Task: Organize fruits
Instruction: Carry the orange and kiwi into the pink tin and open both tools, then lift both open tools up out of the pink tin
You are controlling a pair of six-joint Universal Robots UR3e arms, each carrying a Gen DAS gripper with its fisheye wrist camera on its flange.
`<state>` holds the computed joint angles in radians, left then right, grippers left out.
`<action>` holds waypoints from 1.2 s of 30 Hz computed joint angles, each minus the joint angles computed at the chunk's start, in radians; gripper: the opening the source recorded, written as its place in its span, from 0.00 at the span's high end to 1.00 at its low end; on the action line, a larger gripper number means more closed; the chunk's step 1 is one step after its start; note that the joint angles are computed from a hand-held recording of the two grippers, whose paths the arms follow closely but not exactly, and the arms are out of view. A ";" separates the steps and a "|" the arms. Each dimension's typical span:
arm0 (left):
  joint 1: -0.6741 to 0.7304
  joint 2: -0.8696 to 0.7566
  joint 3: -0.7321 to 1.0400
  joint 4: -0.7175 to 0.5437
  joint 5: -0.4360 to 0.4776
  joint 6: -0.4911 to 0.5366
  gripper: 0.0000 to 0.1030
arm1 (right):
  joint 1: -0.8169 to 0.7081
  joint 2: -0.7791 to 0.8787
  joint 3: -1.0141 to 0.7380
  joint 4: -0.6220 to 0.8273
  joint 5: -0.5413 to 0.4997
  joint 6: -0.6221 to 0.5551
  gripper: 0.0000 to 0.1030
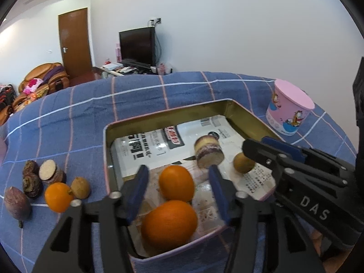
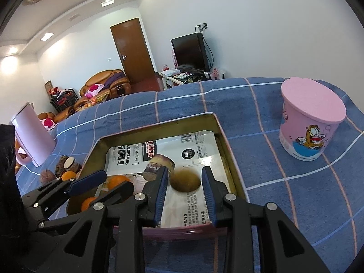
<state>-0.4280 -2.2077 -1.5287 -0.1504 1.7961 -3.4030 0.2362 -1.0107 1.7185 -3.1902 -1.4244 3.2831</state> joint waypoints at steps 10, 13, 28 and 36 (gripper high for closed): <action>-0.076 -0.008 -0.078 0.275 0.225 0.047 0.00 | -0.017 -0.017 0.128 -0.324 -0.066 0.104 0.31; -0.070 -0.010 -0.078 0.284 0.274 0.027 0.00 | 0.009 -0.001 0.143 -0.432 -0.160 0.109 0.30; -0.038 0.039 -0.193 0.347 0.330 -0.027 0.00 | 0.054 0.001 0.164 -0.470 -0.336 0.161 0.28; -0.028 0.076 -0.260 0.375 0.310 -0.026 0.00 | 0.102 -0.019 0.213 -0.502 -0.437 0.204 0.28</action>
<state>-0.4562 -2.1319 -1.7885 0.2243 2.1062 -3.4293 0.3386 -1.0294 1.9314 -3.6918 -1.8618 3.4873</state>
